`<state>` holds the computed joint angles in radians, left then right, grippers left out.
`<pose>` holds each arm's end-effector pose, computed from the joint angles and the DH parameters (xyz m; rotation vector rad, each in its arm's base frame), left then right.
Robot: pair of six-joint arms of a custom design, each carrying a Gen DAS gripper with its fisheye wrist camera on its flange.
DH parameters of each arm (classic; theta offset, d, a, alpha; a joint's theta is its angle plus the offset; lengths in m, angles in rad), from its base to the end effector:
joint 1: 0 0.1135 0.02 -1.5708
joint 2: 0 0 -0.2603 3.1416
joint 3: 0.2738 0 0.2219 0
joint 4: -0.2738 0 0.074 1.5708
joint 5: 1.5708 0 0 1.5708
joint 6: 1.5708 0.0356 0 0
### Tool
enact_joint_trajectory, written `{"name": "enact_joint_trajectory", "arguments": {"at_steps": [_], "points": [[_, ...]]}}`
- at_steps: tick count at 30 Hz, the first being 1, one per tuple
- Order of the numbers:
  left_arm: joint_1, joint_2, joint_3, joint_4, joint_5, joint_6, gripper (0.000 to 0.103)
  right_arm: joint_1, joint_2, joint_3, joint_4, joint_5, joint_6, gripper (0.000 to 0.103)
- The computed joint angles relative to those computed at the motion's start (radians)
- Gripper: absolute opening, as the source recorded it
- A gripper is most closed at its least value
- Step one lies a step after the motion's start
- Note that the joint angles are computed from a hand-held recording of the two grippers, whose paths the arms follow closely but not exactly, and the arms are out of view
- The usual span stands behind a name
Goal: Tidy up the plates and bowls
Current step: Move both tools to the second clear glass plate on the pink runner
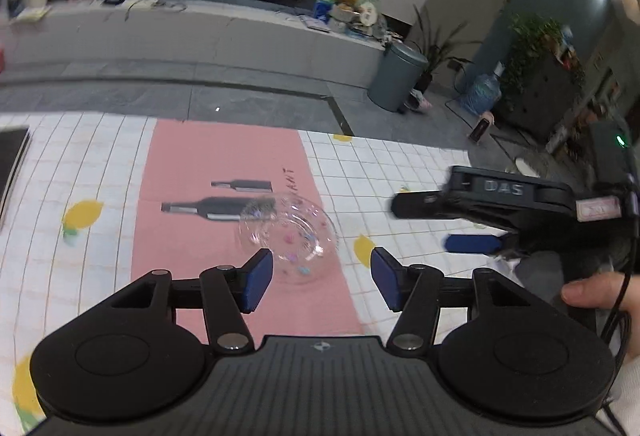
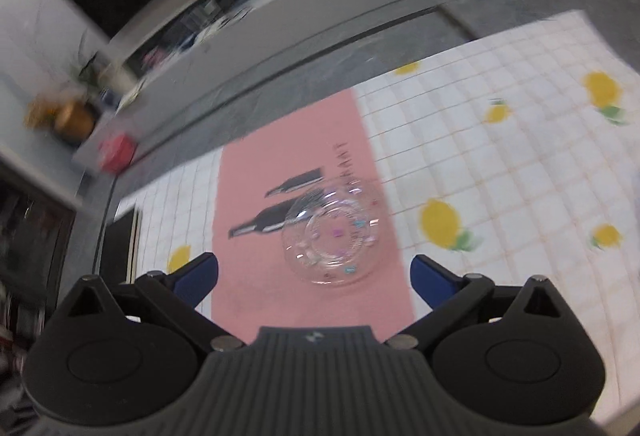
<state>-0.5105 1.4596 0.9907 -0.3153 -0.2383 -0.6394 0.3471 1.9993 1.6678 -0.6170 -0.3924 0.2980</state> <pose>0.2534 -0.1323 0.2525 -0.2670 2.3306 -0.2932 0.3828 0.1530 0.2506 -0.2277 2.5695 0.7477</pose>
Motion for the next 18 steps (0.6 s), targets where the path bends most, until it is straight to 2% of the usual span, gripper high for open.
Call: {"name": "enact_joint_trajectory", "arguments": {"at_steps": [4, 7, 10, 14, 16, 18], "points": [[0.063, 0.107, 0.017, 0.044, -0.01, 0.075, 0.067, 0.02, 0.116, 0.016, 0.073, -0.013, -0.003, 0.1], [0.141, 0.165, -0.014, 0.14, 0.07, 0.096, 0.066, 0.0, 0.235, 0.081, 0.068, -0.05, 0.003, 0.1], [0.23, 0.237, -0.038, 0.229, 0.19, 0.103, 0.067, -0.035, 0.36, 0.176, 0.038, -0.093, -0.021, 0.1], [0.318, 0.361, -0.057, 0.35, 0.234, 0.13, 0.067, -0.085, 0.507, 0.307, -0.004, -0.145, -0.029, 0.1], [0.363, 0.417, -0.058, 0.396, 0.29, 0.152, 0.066, -0.124, 0.559, 0.333, 0.027, -0.232, 0.027, 0.1], [0.4, 0.466, -0.051, 0.43, 0.361, 0.177, 0.065, -0.15, 0.577, 0.31, 0.105, -0.27, 0.096, 0.1]]}}
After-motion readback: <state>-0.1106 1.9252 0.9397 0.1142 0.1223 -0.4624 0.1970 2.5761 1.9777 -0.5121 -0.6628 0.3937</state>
